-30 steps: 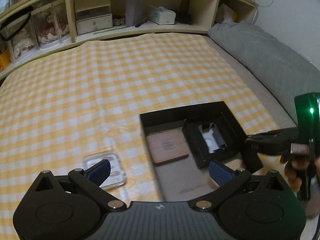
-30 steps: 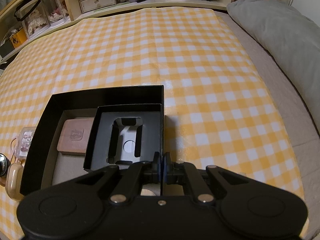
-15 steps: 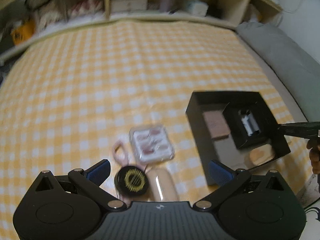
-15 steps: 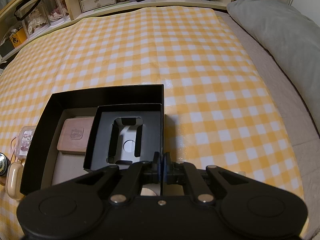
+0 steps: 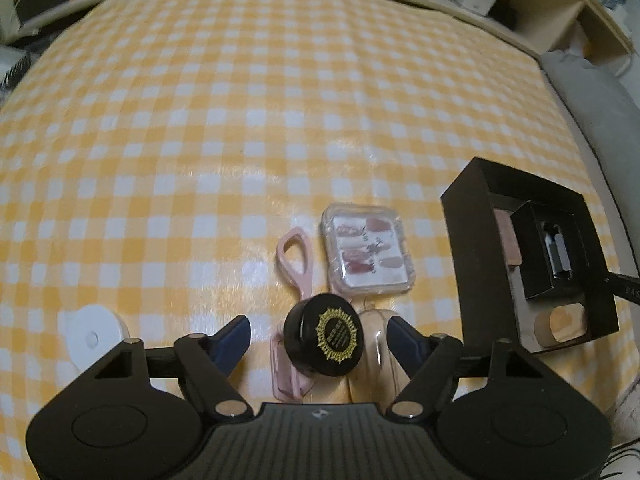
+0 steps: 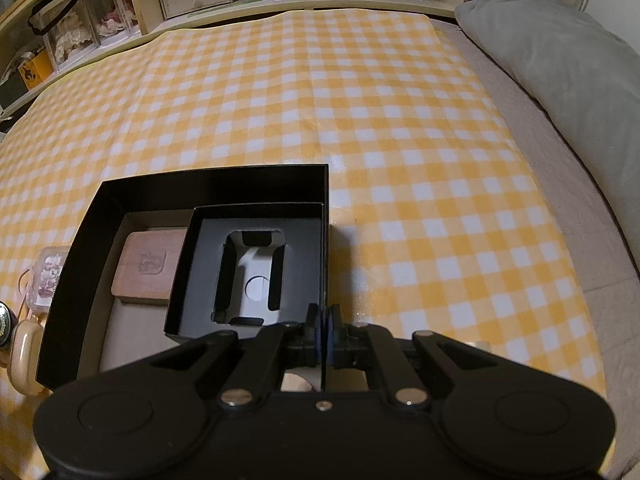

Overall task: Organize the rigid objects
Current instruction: 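Move the left tool over the black round jar and close on it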

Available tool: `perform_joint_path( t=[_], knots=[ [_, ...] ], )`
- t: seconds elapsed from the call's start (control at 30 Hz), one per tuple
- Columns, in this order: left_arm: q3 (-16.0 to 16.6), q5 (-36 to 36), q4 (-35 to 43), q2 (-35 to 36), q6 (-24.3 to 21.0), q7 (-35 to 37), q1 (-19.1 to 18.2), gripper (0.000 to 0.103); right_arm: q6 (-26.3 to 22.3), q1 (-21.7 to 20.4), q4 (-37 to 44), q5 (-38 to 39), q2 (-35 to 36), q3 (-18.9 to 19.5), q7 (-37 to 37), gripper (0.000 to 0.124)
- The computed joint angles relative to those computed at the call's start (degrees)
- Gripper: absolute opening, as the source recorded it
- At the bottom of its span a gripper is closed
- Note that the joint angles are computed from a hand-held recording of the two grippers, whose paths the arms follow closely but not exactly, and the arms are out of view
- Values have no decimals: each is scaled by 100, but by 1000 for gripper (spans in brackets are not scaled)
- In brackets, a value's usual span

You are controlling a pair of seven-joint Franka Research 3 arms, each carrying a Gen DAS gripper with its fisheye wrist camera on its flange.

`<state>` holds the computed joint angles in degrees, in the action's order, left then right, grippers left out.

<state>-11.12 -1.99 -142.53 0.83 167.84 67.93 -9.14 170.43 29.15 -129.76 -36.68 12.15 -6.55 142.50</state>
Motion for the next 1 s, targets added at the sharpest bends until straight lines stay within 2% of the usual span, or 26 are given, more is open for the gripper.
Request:
perform_joint_path(
  t=[0.07, 0.13, 0.17, 0.23, 0.37, 0.6, 0.77, 0.9, 1.0],
  knots=[
    [0, -126, 50, 70, -83, 38, 14, 71, -21, -20, 22, 59, 22, 25, -62, 4],
    [-33, -498, 105, 144, -181, 223, 56, 56, -59, -33, 34, 130, 15, 49, -132, 4],
    [-68, -793, 132, 174, -228, 389, 86, 53, -59, -28, 34, 133, 15, 45, -134, 4],
    [-116, -1147, 158, 209, -244, 630, 123, 37, -51, -17, 33, 129, 19, 33, -125, 4],
    [-78, -741, 20, 89, 1, 300, 64, 34, -97, -14, 44, 165, 26, 46, -194, 4],
    [-45, -927, -155, -115, 436, 337, -33, 29, -95, 4, 45, 183, 40, 42, -181, 4],
    [9, -1987, -233, -260, 658, 1061, -277, 26, -108, 11, 49, 181, 34, 38, -168, 4],
    [127, -3021, -254, -376, 795, 1832, -617, 25, -106, 5, 50, 182, 36, 44, -180, 4],
    [165, -3247, -265, -415, 866, 2042, -763, 25, -107, 7, 49, 185, 33, 44, -179, 4]
  ],
)
